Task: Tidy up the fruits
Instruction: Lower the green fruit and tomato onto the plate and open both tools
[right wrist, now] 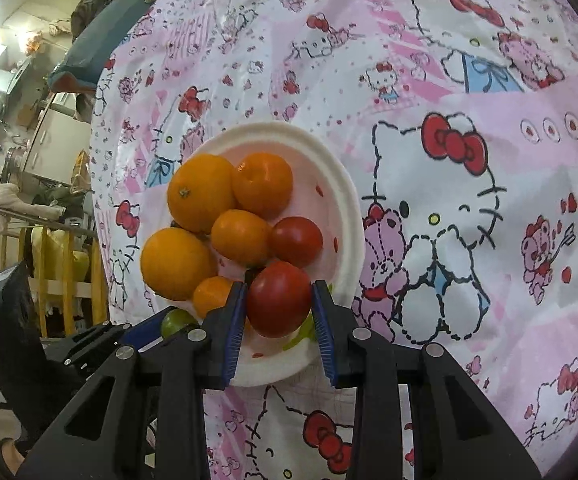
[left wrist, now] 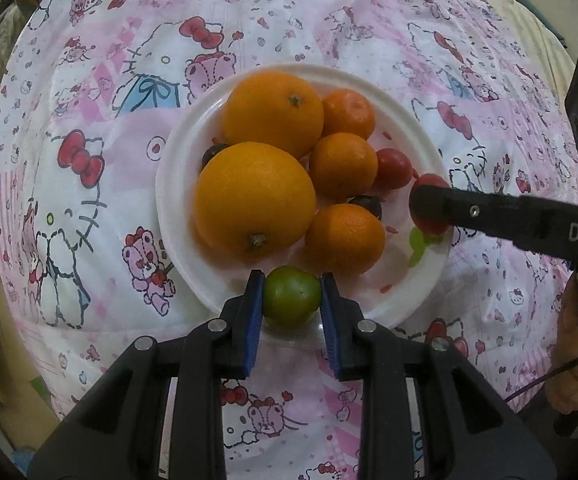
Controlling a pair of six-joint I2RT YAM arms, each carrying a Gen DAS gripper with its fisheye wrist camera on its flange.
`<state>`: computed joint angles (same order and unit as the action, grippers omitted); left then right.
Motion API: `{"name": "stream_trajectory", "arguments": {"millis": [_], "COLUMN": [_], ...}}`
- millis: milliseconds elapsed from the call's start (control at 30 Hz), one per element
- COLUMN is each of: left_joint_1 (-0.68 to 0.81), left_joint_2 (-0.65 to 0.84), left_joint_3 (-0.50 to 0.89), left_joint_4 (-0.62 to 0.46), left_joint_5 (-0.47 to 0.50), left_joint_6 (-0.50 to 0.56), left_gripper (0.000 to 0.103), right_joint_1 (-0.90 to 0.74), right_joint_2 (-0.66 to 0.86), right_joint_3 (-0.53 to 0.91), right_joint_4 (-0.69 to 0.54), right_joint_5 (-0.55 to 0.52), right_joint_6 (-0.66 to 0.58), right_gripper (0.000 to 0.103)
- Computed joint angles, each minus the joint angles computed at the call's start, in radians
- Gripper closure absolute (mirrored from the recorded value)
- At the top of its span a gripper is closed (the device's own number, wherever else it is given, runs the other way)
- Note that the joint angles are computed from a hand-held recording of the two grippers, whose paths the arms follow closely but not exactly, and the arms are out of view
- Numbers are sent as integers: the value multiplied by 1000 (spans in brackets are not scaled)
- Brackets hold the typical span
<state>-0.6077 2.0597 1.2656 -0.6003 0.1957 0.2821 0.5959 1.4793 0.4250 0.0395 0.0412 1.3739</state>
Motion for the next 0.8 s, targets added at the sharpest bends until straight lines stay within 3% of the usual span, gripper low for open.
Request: {"name": "stream_trajectory", "arguments": {"millis": [300, 467, 533, 600, 800], "left_joint_1": [-20, -23, -25, -21, -3], "left_joint_2": [23, 6, -5, -13, -52], "left_joint_3": [27, 9, 0, -6, -33], "left_joint_4": [-28, -7, 5, 10, 21], "left_joint_5": [-12, -7, -13, -11, -7], "left_joint_6": [-15, -19, -23, -20, -5], "left_gripper": [78, 44, 35, 34, 33], "right_joint_1": [-4, 3, 7, 11, 34], "right_joint_2": [-4, -11, -21, -34, -90], "right_joint_3": [-15, -2, 1, 6, 26], "right_joint_4": [18, -4, -5, -17, -90], "right_joint_5": [-7, 9, 18, 33, 87], "right_joint_6": [-4, -13, -16, -18, -25], "right_gripper": [66, 66, 59, 48, 40]}}
